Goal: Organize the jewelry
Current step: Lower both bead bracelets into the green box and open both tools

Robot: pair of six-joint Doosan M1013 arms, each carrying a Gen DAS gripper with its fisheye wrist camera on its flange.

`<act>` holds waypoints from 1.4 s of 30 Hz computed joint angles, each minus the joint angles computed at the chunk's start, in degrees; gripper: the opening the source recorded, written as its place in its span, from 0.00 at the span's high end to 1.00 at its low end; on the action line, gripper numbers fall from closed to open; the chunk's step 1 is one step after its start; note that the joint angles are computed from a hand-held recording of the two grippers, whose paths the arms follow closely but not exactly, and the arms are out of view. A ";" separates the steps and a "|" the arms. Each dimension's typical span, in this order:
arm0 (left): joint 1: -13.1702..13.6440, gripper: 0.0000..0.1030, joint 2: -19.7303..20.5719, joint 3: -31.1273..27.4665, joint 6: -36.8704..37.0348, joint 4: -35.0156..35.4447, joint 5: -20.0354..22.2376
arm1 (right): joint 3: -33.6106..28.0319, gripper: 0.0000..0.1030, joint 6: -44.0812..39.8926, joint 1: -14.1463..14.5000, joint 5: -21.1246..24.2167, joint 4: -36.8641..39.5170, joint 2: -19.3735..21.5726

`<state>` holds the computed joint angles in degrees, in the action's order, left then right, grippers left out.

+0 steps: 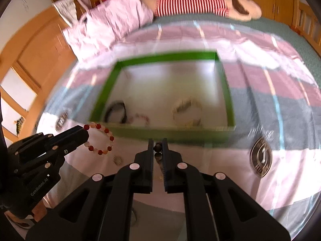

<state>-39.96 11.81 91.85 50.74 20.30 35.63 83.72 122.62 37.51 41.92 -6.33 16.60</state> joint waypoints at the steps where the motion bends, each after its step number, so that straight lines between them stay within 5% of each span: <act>1: -0.26 0.92 -0.32 0.13 -1.95 2.64 -1.14 | 0.06 0.93 1.23 0.12 -1.21 -1.56 -0.39; 5: -0.85 0.92 0.51 -2.28 -4.12 8.78 -1.38 | -0.46 0.93 6.31 0.07 -5.94 -6.75 -0.93; 9: 0.89 0.92 2.06 -3.69 -0.27 3.28 -4.82 | 0.18 0.93 13.90 0.01 -11.42 -14.68 -0.44; 12: 2.54 0.92 4.08 -5.07 2.09 -3.26 -4.36 | 0.64 0.93 9.89 -0.99 -14.77 -8.76 0.77; 17: 3.63 0.92 6.44 -6.36 3.65 -6.68 -1.89 | -1.33 0.93 3.71 -1.56 -12.05 -0.15 3.89; 23: 3.85 0.92 8.03 -6.71 2.83 -7.38 0.72 | -2.34 0.92 1.82 -1.21 -9.89 1.40 5.37; 24: 4.00 0.92 8.30 -6.76 2.72 -7.51 0.99 | -2.66 0.88 1.75 -1.13 -8.98 1.49 5.65; 25: 4.00 0.91 8.40 -6.77 2.37 -7.39 1.34 | -2.77 0.73 2.40 -1.03 -8.53 1.12 5.78; 27: 4.11 0.86 8.39 -6.77 1.64 -7.39 1.92 | -3.02 0.64 4.22 -1.00 -7.33 0.33 5.80; 33: 4.25 0.82 5.16 -4.73 1.52 -8.57 1.28 | -1.95 0.63 2.52 -0.34 -4.99 -0.50 2.87; 37: 2.92 0.78 3.25 -3.39 1.72 -7.65 8.12 | -1.01 0.63 1.39 0.93 1.90 -1.04 1.89; 42: 1.80 0.77 4.17 -2.04 9.48 -14.81 15.61 | 0.03 0.63 1.16 0.70 10.58 0.70 3.28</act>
<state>-38.15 15.98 89.81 60.22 5.49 51.24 83.75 123.78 38.21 52.50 -5.63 19.88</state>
